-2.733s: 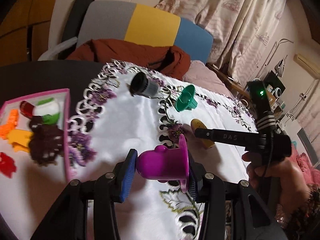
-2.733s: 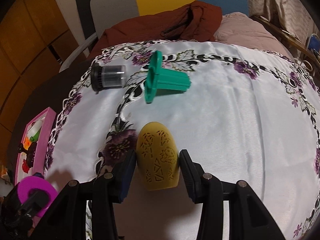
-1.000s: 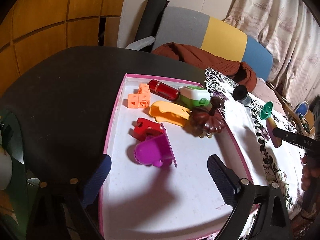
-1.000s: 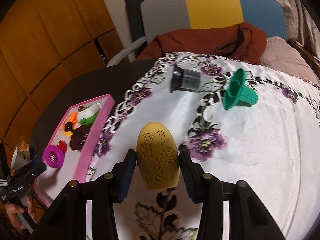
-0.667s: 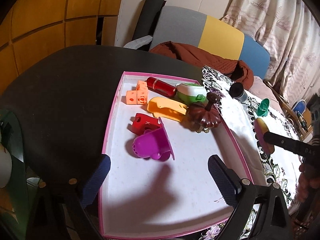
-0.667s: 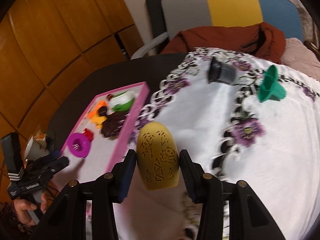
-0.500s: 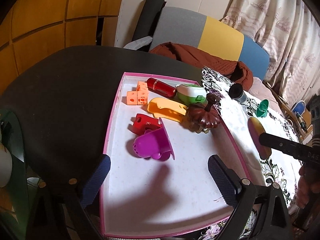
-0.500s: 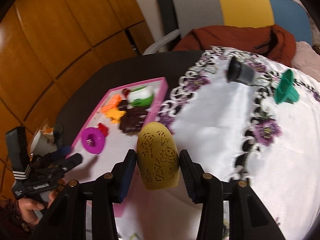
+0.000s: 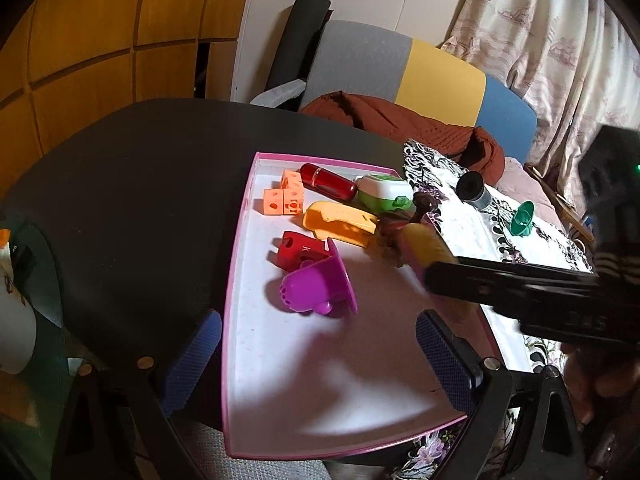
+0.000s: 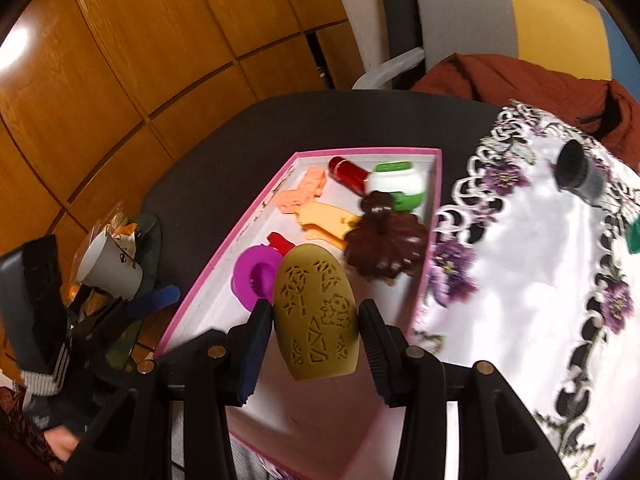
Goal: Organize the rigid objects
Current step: 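Carry the yellow oval piece into the tray and open the right gripper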
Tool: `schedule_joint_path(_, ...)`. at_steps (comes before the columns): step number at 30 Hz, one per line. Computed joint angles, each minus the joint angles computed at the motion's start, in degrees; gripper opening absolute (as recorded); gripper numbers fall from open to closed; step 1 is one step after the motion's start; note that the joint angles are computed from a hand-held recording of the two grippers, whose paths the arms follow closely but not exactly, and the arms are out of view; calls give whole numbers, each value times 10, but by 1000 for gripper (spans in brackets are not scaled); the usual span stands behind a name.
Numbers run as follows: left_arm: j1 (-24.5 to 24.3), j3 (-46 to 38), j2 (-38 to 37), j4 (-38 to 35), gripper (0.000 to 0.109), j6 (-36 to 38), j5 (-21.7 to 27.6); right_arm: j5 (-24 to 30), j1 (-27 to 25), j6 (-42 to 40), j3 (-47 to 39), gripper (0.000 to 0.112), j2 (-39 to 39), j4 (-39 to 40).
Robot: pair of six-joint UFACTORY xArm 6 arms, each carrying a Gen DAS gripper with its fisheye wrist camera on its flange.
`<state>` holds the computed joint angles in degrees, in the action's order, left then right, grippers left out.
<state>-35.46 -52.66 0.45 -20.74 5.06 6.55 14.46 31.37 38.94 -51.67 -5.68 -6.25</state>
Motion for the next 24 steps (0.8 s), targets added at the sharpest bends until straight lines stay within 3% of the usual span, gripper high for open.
schedule_joint_path(8, 1, 9, -9, -4, 99, 8, 2, 48, 1, 7, -67, 45, 66, 2)
schedule_joint_path(14, 0, 12, -11, -8, 99, 11, 3, 76, -1, 51, -98, 45, 95, -45)
schedule_joint_path(19, -1, 14, -12, -6, 99, 8, 2, 39, 0, 40, -79, 45, 84, -10)
schedule_joint_path(24, -1, 13, -11, -5, 99, 6, 7, 34, 3, 63, -62, 45, 58, -43)
